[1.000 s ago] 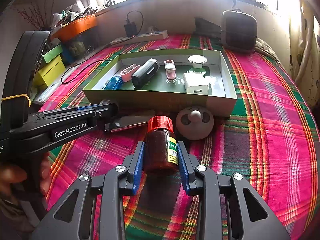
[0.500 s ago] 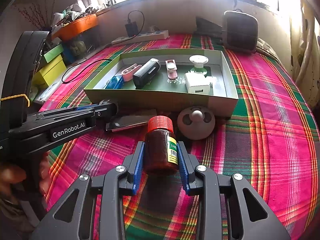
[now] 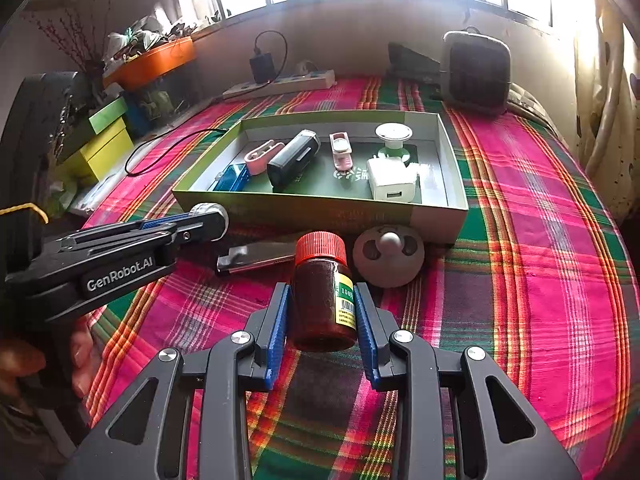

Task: Organize rigid objects
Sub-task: 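Lift the silver cylinder with left tool while right tool carries the jar over the tray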

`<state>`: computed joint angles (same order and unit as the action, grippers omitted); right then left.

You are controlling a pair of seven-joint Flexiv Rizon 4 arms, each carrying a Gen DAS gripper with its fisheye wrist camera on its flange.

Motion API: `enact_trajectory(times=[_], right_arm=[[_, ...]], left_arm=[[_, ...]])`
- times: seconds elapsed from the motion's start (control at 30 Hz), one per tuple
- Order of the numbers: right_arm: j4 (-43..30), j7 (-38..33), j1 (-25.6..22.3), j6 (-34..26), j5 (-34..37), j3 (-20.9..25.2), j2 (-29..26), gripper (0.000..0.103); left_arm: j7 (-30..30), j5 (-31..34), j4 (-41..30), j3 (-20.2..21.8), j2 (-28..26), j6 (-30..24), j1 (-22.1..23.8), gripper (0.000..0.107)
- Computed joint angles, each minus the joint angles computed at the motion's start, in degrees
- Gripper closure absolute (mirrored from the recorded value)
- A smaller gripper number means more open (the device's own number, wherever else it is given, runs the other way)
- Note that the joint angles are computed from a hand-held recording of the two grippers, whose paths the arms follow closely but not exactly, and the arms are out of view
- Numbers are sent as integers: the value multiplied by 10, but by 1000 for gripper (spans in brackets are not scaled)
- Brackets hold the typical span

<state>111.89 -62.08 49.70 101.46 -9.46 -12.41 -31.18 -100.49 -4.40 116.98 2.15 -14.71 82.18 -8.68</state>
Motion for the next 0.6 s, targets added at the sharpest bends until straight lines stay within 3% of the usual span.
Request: enact_trajectory(times=[0.6], right_arm=[[-6, -2, 63, -1, 19, -80, 13, 70]], left_arm=[[3, 23, -3, 6, 23, 14, 1, 89]])
